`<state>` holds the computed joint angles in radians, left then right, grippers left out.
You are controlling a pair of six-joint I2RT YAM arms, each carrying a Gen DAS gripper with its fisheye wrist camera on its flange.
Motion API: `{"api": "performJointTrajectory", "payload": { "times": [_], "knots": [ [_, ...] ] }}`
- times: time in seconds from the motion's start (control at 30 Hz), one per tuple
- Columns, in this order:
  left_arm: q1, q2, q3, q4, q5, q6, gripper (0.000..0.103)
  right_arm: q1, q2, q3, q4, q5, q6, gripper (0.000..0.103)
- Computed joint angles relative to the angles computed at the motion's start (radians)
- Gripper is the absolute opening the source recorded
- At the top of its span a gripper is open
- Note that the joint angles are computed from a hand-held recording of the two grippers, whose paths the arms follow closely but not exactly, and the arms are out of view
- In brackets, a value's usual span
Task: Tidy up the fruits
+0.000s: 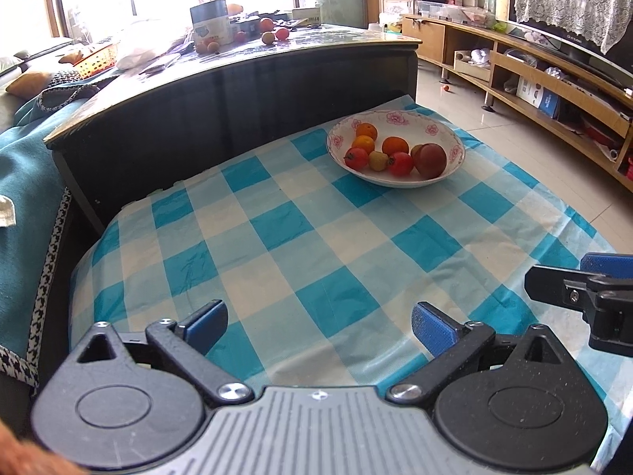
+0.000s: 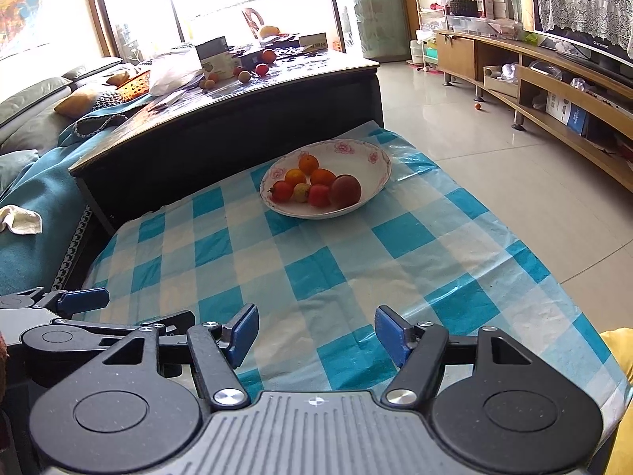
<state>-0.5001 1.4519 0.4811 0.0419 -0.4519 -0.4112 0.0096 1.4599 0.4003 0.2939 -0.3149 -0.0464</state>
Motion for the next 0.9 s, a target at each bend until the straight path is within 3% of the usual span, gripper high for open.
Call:
{"api": "performJointTrajectory", "payload": {
  "times": [0.9],
  "knots": [
    [-0.082, -0.070, -0.063, -0.058, -0.028, -0.114, 0.103, -0.015, -0.144, -0.113, -0.033, -0.001, -0.031, 0.062]
  ]
}}
